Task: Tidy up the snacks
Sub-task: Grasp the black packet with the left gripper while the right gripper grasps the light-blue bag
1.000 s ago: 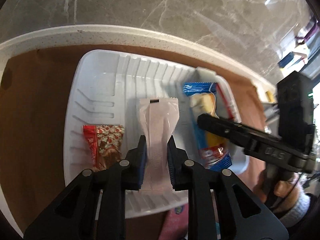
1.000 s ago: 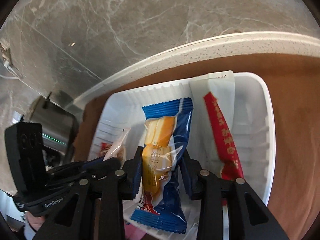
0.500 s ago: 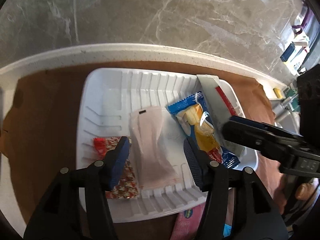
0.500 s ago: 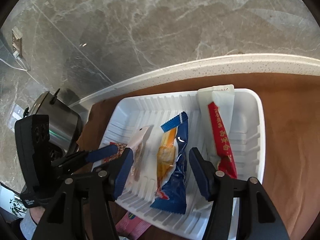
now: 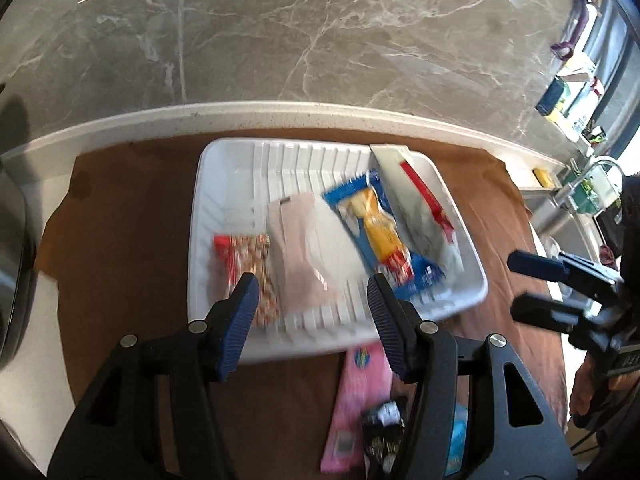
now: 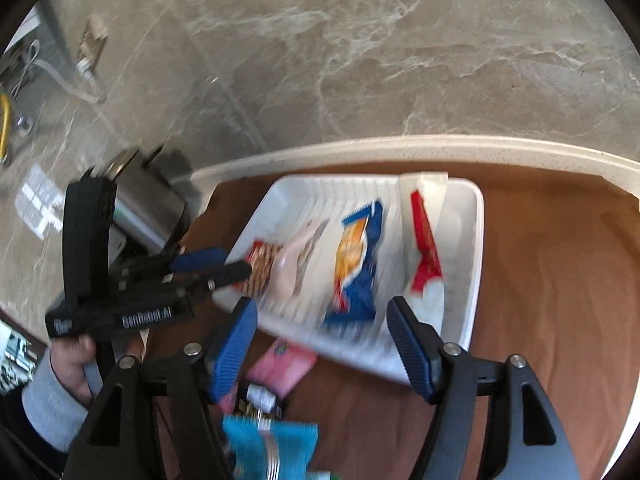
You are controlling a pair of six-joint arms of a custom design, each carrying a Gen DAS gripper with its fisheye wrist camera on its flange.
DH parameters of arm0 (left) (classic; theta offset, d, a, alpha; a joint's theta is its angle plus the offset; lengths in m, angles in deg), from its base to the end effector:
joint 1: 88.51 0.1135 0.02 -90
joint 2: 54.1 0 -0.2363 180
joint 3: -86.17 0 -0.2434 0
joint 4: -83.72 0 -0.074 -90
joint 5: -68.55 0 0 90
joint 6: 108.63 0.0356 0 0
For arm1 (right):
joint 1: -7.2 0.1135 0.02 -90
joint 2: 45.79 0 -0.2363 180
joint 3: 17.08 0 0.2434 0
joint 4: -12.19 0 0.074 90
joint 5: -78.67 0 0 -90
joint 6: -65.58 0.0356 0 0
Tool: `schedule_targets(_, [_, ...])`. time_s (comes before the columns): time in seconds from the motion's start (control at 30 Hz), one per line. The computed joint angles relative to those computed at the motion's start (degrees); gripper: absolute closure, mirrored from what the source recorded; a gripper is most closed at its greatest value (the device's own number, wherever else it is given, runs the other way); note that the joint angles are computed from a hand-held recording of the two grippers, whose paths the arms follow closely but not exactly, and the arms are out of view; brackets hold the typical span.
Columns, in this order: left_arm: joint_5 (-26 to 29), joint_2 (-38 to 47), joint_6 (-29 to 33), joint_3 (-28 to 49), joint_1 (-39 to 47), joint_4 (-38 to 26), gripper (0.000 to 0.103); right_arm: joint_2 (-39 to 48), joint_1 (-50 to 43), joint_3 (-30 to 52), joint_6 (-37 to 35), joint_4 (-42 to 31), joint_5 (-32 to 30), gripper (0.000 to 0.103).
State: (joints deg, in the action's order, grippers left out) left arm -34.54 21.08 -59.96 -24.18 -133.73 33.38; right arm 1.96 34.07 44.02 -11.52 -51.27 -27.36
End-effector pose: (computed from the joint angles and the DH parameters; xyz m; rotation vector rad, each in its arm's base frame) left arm 0.1908 -0.1809 0.2285 -0.0032 2.5391 -0.3220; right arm 0.1448 0.0844 0.2616 -0.4316 2.4704 0.6408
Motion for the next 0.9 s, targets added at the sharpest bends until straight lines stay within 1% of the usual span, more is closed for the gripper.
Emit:
schedule_targets(0.1, [-1.14,-4.09,-3.22,-2.17,-3.99,-3.03,0.049,-4.12,4.65,-2.21,1.28,-4.49,1.59,0.031])
schedule_targets(0.2, [-1.63,-7.09,-7.21,-3.91,-8.92,-6.35,0.049,-7.23,10.96,-5.21,4.58,-7.83,3.21,0.031])
schedule_targets(0.3, [-1.14,-9.18,-11.48,-5.97,-13.69,-7.95,0.049,-9.3,16.23,-8.8,9.2,-8.53,3.35,0.031])
schedule_targets(0.4, [-0.38,-9.68,-15.26,-7.22,-18.85,-8.58,0.049,-10.23,17.95,-11.31,12.26,-7.62,2.19,0.031])
schedule_targets(0.5, [-0.61,-9.0,-18.97,-7.92,-23.91,-8.77,0.049,-10.69,17.54,-12.84,13.84,-6.62,0.08,0.031])
schedule_targets(0.63, [-0.14,-8.23,-23.18,-9.08,-27.74,-7.46,0.049,-8.94,11.84,-15.3,13.33,-3.94,-6.68,0.031])
schedule_targets(0.7, [0.03,-7.37,-24.18,-9.15,-28.79,-7.03,0.049,-9.54,8.67,-16.66,12.86,-3.58,-9.64,0.031])
schedule_targets(0.77, [0.98,-6.69,-23.48,-9.27,-28.33,-6.23,0.049,-9.19,7.76,-16.65,12.33,-3.56,-10.5,0.031])
schedule_targets(0.9, [2.34,-5.48,-24.42,-10.08,-28.9,-4.06,0.049,-8.23,7.55,-16.28,11.9,-3.49,-11.03,0.033])
